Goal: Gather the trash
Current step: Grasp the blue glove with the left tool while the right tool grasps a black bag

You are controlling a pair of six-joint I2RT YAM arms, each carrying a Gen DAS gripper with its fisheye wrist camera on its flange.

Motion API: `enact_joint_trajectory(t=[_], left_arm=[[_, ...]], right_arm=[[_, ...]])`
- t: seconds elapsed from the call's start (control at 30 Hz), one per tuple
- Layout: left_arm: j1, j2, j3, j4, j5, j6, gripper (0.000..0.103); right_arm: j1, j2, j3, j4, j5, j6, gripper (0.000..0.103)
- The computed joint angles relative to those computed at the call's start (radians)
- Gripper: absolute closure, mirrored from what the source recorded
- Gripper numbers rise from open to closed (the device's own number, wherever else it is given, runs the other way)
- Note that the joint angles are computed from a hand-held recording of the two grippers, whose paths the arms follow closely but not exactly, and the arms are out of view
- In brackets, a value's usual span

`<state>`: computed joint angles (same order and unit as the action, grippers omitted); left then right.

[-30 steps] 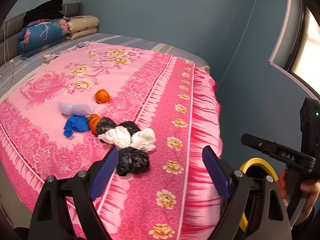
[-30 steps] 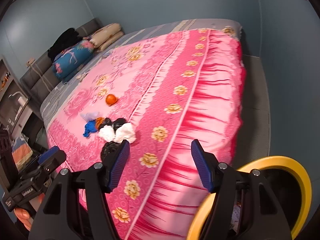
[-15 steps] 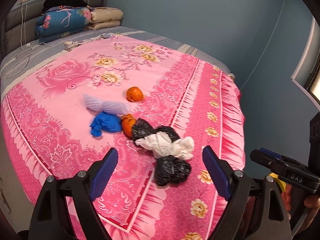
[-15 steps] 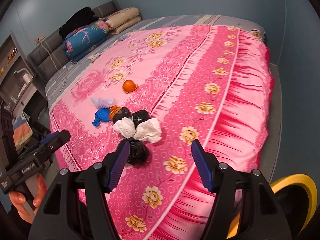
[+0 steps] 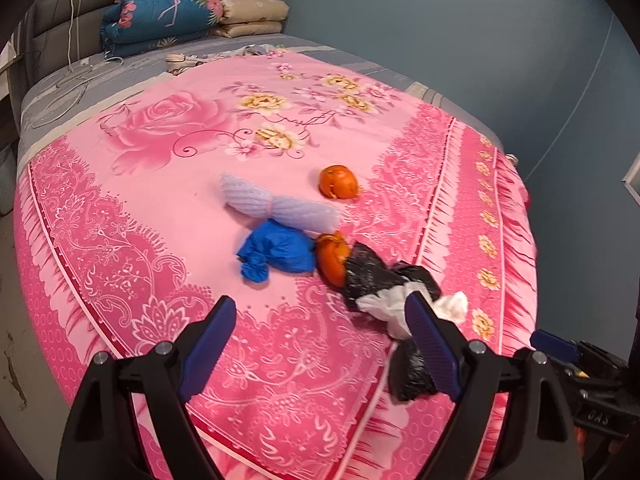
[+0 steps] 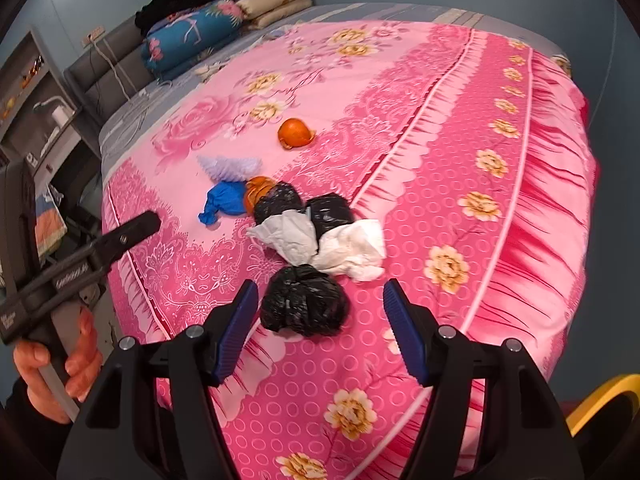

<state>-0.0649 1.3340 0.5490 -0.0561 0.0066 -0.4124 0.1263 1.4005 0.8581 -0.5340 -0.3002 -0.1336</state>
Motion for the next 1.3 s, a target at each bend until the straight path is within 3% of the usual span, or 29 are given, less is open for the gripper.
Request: enact_joint_trajectory(t=[0.63,1.13,1.3], left_arm=[[0.17,0.434,0.193,0.143,0.076,0.072,0.02],[0.146,0.658,0.343,0.172,0.065,0.05,0.021],[0.123,0.695,0.367,0.173,0.061,0.074,0.037]], right_arm=[[0.196,0.256,0.038,0.111,0.15,0.065,0.041],[0.228,0.379,0.074,0.173,0.246,0.063,0.041],[0.24,0.39,0.071,0.154,0.249,0.058,0.041]])
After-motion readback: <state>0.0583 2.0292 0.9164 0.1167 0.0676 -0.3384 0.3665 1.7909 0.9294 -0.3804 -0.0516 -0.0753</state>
